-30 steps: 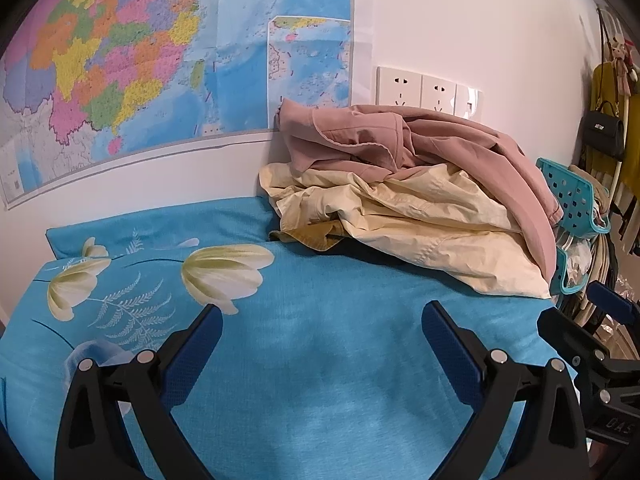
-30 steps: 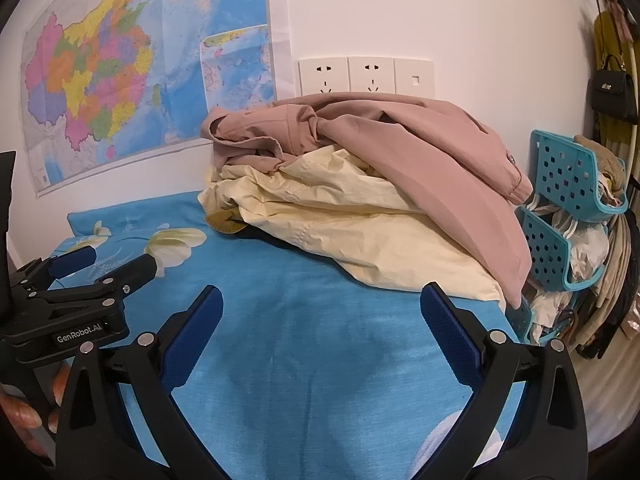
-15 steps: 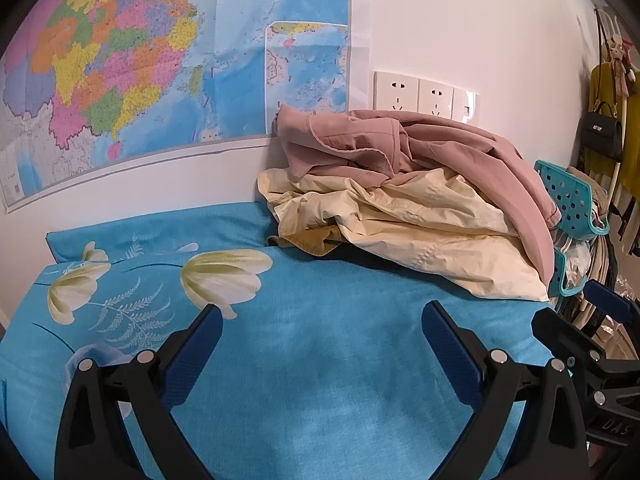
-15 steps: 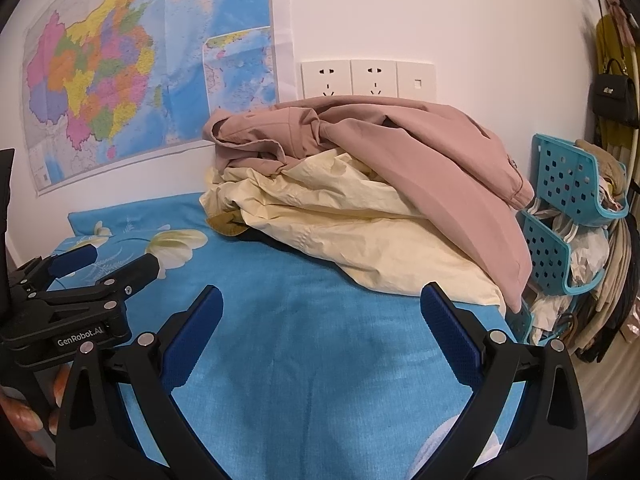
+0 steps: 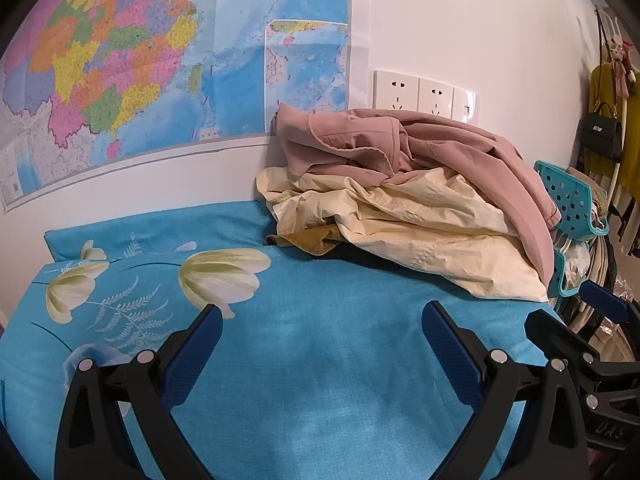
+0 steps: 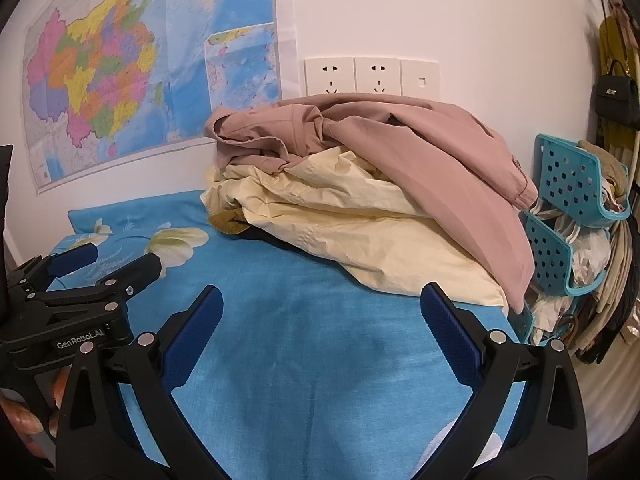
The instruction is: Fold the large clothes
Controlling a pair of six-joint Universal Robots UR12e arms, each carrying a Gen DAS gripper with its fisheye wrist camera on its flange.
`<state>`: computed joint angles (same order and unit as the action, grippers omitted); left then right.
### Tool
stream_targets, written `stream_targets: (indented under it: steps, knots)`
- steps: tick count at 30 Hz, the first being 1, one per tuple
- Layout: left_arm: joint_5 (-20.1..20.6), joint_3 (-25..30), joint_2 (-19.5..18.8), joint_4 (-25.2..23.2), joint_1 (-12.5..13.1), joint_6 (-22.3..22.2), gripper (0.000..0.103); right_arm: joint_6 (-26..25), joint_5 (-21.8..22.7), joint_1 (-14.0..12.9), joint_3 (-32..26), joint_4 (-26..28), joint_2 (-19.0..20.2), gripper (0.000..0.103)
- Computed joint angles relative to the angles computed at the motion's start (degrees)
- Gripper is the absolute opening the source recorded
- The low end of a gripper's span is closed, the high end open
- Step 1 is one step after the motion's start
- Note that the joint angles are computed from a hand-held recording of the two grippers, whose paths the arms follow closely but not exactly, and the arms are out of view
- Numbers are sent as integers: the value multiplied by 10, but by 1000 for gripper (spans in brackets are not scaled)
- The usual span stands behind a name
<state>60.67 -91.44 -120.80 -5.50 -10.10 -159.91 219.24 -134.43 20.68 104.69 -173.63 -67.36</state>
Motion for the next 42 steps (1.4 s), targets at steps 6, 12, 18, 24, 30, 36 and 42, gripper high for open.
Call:
stream_targets:
  steps: [6, 12, 18, 24, 30, 36, 42]
  knots:
    - [-1, 1, -1, -3, 0, 0, 97, -3, -1, 0, -2, 1, 2, 98]
    - [-2, 3, -2, -5, 0, -1, 97, 3, 0, -2, -1, 6, 1, 98]
    - [-2, 4, -3, -4, -1, -2, 97, 3, 1, -2, -1, 6, 1, 98]
    - [-1, 6, -4, -6, -2, -1, 97, 2, 0, -3, -1, 5, 1, 98]
    - [0, 10, -7, -13, -4, 1, 97, 0, 4, -5, 0, 8, 0, 98]
    - [-3, 31, -15, -48, -5, 0, 97, -39, 11, -17, -2, -5, -1, 98]
    - [12, 74, -38, -78, -10, -5, 97, -162, 7, -43, -43, -18, 12, 98]
